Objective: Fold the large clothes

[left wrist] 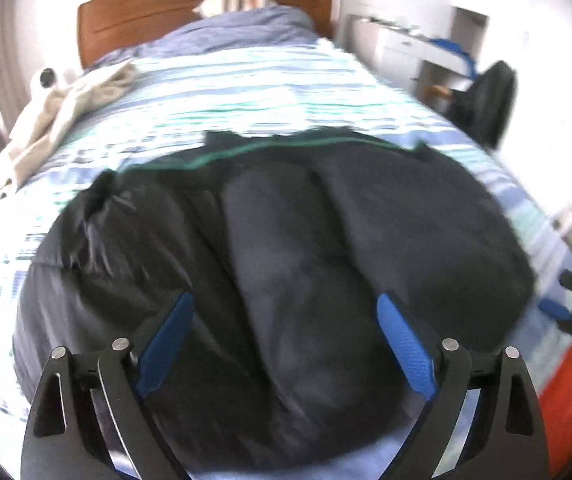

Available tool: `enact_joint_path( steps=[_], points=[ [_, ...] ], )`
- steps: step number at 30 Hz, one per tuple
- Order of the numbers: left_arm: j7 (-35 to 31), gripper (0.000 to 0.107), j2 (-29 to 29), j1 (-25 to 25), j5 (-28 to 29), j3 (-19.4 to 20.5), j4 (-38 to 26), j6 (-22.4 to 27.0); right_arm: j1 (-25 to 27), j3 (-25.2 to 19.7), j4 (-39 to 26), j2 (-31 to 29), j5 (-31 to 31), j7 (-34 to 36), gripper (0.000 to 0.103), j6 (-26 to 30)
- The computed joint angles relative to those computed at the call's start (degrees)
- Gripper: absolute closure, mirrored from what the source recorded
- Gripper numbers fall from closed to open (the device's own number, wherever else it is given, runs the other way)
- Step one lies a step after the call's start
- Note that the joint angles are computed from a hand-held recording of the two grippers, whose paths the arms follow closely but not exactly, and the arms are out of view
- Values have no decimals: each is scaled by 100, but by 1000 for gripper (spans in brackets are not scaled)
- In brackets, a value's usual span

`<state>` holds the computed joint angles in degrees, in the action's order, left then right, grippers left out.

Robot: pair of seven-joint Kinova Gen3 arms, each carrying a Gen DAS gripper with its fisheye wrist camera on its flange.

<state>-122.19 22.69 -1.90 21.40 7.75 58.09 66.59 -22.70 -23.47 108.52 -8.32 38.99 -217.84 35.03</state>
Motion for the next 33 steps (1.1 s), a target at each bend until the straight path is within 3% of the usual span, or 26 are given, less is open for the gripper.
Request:
enact_joint_path(
  steps=[3,6,9,13,16,18,23,26,27,28,29,31,33],
  points=[
    [239,16,215,311,-375,-89,-89,-11,-326,596,48,89,-355,136,25,-576],
    [142,12,157,325,-395,-52,476,-495,30,297,38,227,-197,-300,25,-938],
    [90,10,71,281,-320,-22,827,-842,672,-464,-284,664,-154,-807,25,-479],
    [232,10,143,307,-425,-23,539,-473,1103,-1265,-703,935,251,-550,24,182],
    [432,12,255,373,-540,-83,114,-22,1033,-1236,-473,762,480,-878,26,35],
    [374,12,216,180,-298,33,14,178,954,-1071,-358,708,534,-1025,26,-110],
    [45,9,184,173,-284,17,410,-178,940,-961,-852,1211,911,-1271,18,230],
    [-18,8,138,204,-279,9,562,-341,406,-742,-1096,1578,1438,-1728,18,880],
    [-4,8,130,216,-292,2,567,-332,161,-583,-1107,1590,1579,-1937,20,1007],
    [-16,8,119,214,-292,3,581,-332,-74,-426,-1078,1553,1770,-2127,37,1042],
    [-28,8,127,204,-282,7,571,-312,-204,-321,-1023,1463,1897,-2224,66,995],
    [-4,8,209,265,-320,-67,356,-69,-392,-337,-1043,1325,2208,-2138,75,1179],
    [233,13,384,262,-654,86,-154,397,-512,-532,-1286,1335,2576,-1723,76,1608]
  ],
)
